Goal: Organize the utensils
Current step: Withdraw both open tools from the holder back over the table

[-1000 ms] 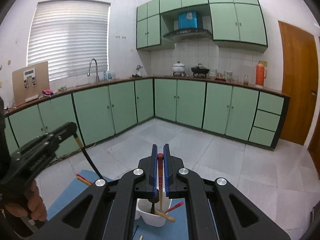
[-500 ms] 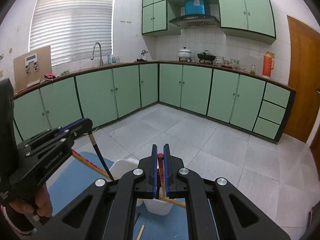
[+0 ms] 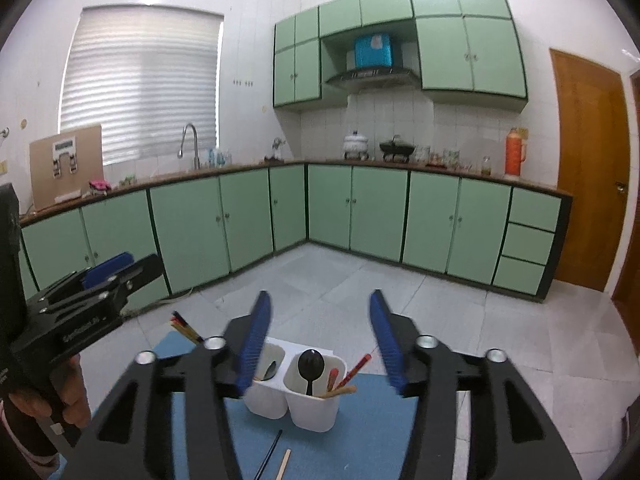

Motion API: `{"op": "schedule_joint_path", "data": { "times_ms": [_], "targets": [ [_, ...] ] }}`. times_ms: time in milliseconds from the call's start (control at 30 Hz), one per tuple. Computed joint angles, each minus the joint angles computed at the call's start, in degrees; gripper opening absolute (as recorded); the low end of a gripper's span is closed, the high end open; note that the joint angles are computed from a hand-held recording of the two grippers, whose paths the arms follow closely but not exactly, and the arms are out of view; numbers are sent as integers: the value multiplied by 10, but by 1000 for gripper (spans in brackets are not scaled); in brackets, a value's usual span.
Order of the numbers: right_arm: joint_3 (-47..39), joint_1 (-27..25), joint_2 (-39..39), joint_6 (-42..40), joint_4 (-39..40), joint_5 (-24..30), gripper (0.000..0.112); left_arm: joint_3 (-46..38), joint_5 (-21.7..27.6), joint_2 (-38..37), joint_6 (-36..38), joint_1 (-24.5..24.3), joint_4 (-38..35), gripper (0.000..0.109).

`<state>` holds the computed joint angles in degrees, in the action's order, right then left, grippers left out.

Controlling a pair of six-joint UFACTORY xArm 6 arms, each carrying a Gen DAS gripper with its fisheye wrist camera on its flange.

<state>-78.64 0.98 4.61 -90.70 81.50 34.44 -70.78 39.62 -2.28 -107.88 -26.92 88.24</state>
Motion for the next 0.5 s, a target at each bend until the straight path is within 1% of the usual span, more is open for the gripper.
{"op": "schedule_joint_path", "data": {
  "times_ms": [33, 67, 100, 133, 200, 233, 300, 433, 500],
  "targets": [
    [19, -6, -16, -15, 14, 3, 59, 13, 10, -12, 0, -11, 3, 66],
    [35, -10, -30, -25, 25, 5, 65, 24, 19, -21, -1, -21, 3, 70],
    [47, -14, -40, -32, 34, 6, 72, 35, 28, -30, -2, -30, 3, 77],
    [63, -19, -53, -44, 48, 8, 75, 50, 39, -41, -7, -43, 2, 80],
    [101, -30, -82, -69, 73, 16, 84, 78, 51, -61, -10, -62, -5, 84],
    [123, -36, -98, -82, 84, 21, 86, 86, 57, -65, -11, -70, -10, 86],
    [151, -44, -118, -92, 92, 25, 89, 110, 74, -78, -13, -90, -25, 86],
    [202, -58, -148, -98, 97, 23, 93, 147, 103, -94, -12, -122, -54, 89],
    [229, -65, -162, -92, 90, 22, 95, 163, 108, -102, -9, -130, -70, 89]
  ]
}}
